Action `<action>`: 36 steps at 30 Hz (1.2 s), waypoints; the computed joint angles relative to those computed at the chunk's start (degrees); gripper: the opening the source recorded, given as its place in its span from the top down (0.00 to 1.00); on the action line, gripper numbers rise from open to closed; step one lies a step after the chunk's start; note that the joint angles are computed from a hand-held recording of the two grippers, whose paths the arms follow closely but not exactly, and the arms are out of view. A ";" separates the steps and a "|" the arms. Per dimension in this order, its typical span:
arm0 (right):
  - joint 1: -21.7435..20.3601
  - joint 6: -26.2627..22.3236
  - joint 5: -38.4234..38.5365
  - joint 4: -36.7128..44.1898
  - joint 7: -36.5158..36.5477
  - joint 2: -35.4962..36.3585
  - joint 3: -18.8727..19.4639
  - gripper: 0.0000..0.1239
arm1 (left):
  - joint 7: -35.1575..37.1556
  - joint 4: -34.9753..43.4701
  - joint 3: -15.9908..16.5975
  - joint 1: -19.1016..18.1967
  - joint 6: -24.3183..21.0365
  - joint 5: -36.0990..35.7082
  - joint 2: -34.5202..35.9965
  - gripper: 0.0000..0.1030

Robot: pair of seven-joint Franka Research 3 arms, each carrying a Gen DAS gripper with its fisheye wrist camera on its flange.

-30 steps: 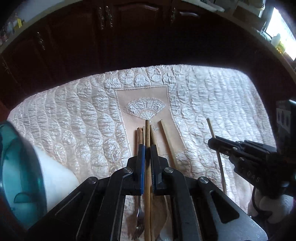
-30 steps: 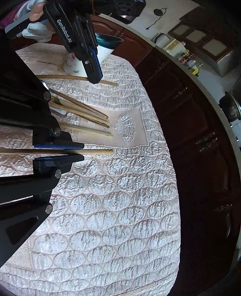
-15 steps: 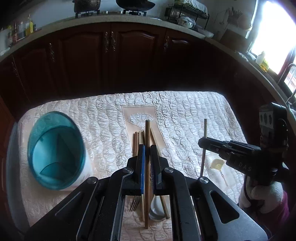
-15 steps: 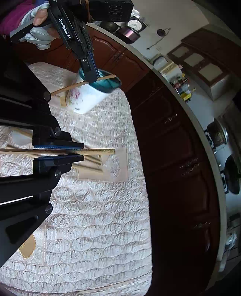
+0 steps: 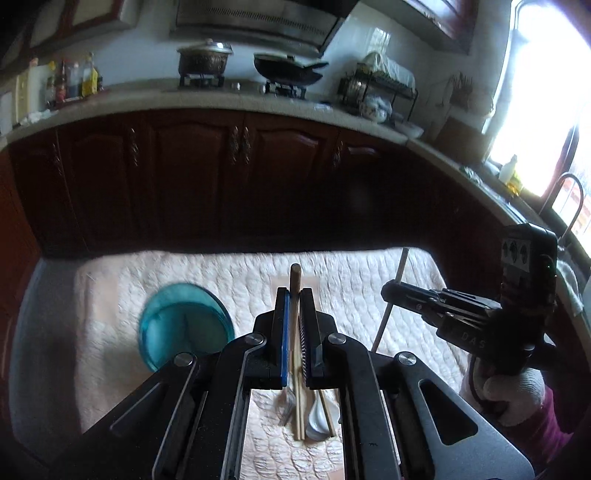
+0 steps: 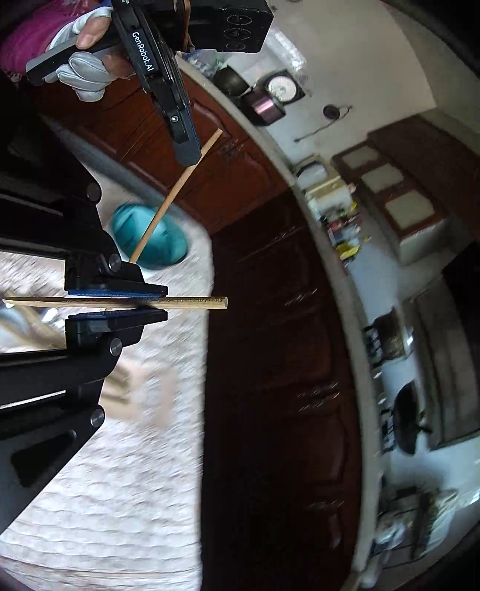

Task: Organize utensils
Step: 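Lift the held chopsticks with both grippers and carry them over the teal-rimmed holder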

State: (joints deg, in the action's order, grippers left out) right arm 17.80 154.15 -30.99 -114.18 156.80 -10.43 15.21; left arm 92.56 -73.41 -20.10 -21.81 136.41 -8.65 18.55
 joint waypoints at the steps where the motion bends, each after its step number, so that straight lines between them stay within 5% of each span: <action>1: -0.12 -0.37 -0.82 1.95 -0.45 1.15 0.23 0.96 | -0.16 1.10 0.25 0.05 0.05 0.37 0.17 0.96; 10: 5.34 -2.25 -5.37 23.39 -5.03 16.01 -4.11 0.96 | -1.80 11.93 2.84 0.88 -2.39 4.89 3.72 0.96; 19: 12.86 -10.57 -4.30 44.74 -12.07 32.22 -9.60 0.96 | -6.99 14.28 5.14 1.41 -1.64 10.31 7.35 0.96; 36: 17.21 -9.53 8.49 41.20 -18.93 35.08 -16.26 0.96 | -10.16 12.96 5.66 0.41 -3.27 13.85 11.20 0.96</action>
